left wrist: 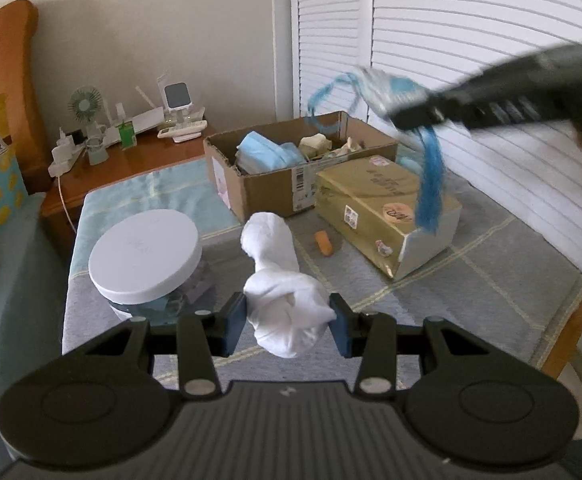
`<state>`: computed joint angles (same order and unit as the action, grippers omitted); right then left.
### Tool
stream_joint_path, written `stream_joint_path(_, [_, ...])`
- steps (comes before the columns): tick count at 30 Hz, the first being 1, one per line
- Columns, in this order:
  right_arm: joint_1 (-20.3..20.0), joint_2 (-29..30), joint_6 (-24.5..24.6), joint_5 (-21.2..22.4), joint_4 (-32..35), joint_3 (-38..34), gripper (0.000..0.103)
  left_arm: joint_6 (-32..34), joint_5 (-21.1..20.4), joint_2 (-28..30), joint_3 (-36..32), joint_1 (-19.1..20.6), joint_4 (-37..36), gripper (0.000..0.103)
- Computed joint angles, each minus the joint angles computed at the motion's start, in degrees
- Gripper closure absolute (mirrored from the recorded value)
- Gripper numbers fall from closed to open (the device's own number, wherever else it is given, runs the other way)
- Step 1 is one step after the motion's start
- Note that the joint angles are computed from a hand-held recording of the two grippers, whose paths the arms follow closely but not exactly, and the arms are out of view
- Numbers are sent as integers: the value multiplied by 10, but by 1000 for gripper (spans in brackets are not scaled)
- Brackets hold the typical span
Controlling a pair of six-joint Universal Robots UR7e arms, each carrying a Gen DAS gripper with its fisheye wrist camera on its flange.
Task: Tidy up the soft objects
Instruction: 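Lift the blue tasseled pouch with the right tool and drop it into the box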
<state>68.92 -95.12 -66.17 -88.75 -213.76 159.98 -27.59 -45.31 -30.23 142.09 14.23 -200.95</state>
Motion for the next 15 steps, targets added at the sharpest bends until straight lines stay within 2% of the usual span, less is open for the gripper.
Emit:
stream_joint_path(5, [48, 57, 21, -54, -5, -75, 81, -2, 3, 3, 2, -2, -9, 60])
stream_joint_path(9, [68, 96, 29, -83, 15, -131, 81, -5, 1, 6, -2, 0, -11, 60])
stream_joint_path(15, [80, 145, 28, -92, 39, -202, 81, -20, 3, 6, -6, 5, -4, 60])
